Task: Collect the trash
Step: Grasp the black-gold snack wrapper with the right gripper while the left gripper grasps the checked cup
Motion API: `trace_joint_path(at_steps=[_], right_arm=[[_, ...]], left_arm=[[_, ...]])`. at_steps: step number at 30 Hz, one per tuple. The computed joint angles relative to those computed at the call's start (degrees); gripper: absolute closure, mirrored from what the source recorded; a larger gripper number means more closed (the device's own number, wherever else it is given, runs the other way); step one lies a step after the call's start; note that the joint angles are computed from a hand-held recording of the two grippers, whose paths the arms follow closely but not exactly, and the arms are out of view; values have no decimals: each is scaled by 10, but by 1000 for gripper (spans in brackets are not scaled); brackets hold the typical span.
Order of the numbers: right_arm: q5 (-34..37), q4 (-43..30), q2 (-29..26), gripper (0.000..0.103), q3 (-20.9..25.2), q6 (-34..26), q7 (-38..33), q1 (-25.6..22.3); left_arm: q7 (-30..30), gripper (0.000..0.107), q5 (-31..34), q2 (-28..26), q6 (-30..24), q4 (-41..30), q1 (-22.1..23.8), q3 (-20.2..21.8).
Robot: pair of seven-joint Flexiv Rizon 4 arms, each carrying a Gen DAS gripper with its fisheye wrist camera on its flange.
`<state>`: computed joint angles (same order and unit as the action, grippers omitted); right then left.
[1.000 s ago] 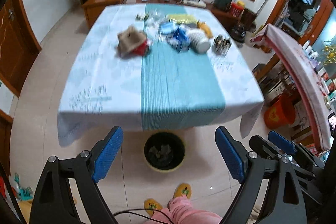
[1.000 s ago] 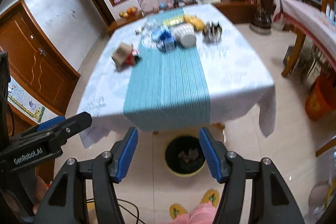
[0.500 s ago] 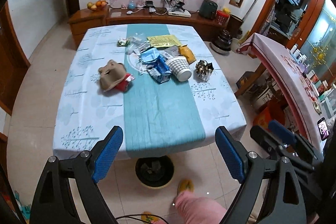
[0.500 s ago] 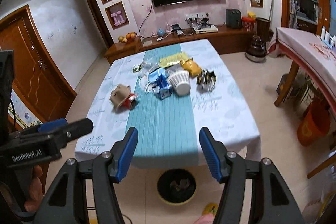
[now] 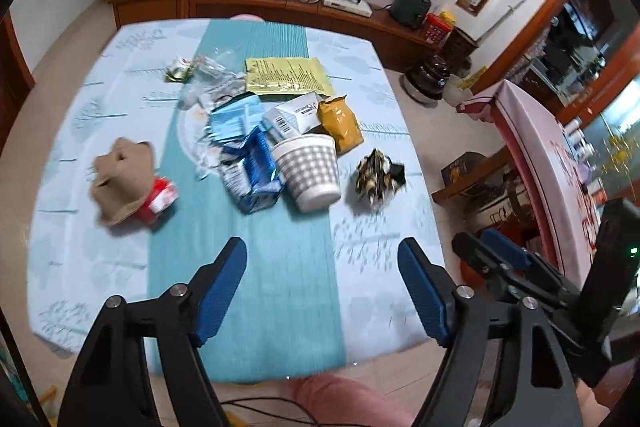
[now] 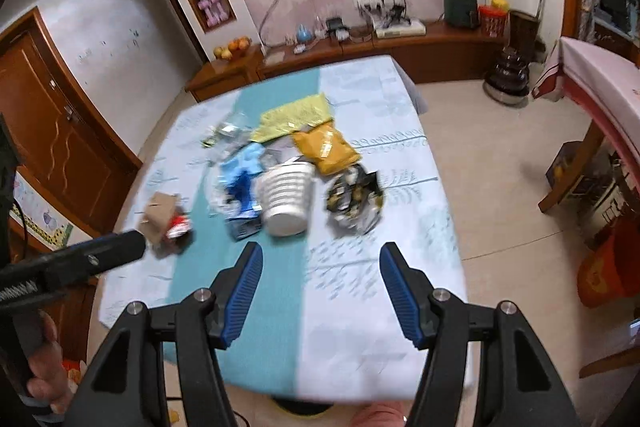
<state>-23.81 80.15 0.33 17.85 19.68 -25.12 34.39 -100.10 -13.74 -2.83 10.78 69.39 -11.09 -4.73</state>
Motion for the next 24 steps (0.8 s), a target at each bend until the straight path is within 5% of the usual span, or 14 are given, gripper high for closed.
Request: trace_joint_path(at_steps=[11,24], right_arm=[[180,-4,-56,42,-46,67,-139,-71],[283,-37,-118,45,-50,99,-199,-99]], left_arm=[[-105,49,33,-168,-68,-156,-23,-8],[-135,49,31,-239,-103,-218,-29,2]])
